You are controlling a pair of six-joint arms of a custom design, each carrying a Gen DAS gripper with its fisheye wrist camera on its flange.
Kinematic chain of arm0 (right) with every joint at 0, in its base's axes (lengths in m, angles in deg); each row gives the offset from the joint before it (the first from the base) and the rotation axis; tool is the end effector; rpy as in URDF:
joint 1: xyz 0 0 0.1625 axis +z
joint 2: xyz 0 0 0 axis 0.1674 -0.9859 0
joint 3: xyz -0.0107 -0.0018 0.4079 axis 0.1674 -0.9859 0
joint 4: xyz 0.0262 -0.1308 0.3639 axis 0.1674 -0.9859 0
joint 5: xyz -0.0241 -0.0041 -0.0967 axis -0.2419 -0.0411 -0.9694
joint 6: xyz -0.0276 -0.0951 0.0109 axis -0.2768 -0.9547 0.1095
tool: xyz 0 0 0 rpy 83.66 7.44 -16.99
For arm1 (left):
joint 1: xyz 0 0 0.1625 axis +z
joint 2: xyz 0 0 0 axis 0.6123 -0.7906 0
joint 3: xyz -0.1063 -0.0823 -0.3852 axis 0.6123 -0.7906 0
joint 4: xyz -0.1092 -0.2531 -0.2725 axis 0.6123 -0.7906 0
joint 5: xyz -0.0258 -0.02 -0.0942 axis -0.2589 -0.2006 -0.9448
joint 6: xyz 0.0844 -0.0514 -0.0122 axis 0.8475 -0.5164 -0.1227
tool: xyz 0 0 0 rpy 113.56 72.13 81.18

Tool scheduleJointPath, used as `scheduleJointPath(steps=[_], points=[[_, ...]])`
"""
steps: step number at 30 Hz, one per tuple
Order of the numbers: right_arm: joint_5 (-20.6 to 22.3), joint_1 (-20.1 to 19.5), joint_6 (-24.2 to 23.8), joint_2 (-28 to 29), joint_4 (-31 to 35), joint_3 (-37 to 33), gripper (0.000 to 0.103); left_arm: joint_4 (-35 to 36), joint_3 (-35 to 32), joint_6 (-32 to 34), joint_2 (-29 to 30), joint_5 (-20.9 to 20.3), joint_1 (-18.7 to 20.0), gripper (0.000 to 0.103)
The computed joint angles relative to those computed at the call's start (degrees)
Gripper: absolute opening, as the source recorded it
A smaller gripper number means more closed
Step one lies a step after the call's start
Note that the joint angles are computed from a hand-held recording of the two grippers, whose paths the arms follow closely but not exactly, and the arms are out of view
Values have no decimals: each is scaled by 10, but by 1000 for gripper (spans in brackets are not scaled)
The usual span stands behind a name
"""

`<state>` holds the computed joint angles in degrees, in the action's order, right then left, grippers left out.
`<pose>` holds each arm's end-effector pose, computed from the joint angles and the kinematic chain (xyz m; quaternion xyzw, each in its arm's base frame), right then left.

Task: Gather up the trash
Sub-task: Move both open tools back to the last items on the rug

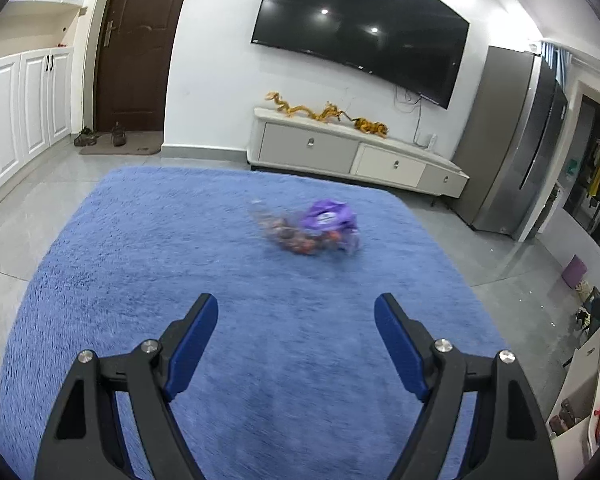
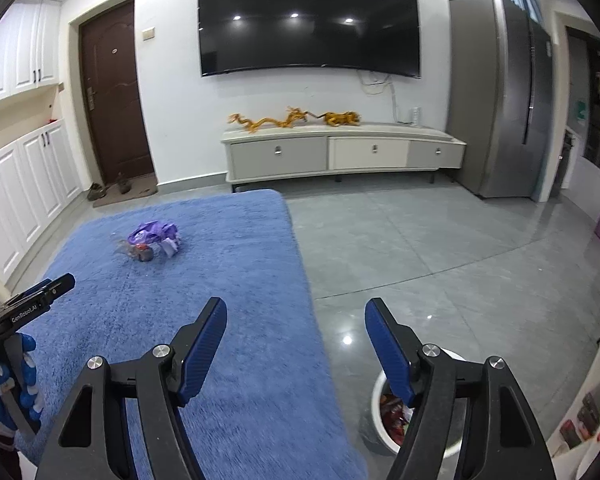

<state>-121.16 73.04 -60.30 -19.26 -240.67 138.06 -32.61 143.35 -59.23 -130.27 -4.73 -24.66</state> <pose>0.0813 -0.3504 0.3822 0.3573 -0.8474 0.3152 0.2344 -0.3467 -0.3088 0.0882 -0.0352 0.7995 -0.5083 0.3181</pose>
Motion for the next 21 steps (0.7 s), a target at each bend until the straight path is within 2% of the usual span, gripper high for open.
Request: scheduleJointPath(steps=[4, 9, 12, 15, 21], points=[[-8, 23, 3, 54, -10, -14, 70, -83, 31, 81, -21, 10, 24, 80], [-4, 45, 11, 125, -4, -40, 70, -268, 52, 243, -11, 19, 75, 80], [0, 58, 12, 166, -3, -57, 70, -323, 61, 285, -16, 25, 102, 80], [7, 67, 15, 202, -2, -73, 71, -407, 79, 327, -27, 28, 132, 80], [23, 88, 31, 276, 7, -105, 72, -679, 98, 470, -5, 2, 194, 79]])
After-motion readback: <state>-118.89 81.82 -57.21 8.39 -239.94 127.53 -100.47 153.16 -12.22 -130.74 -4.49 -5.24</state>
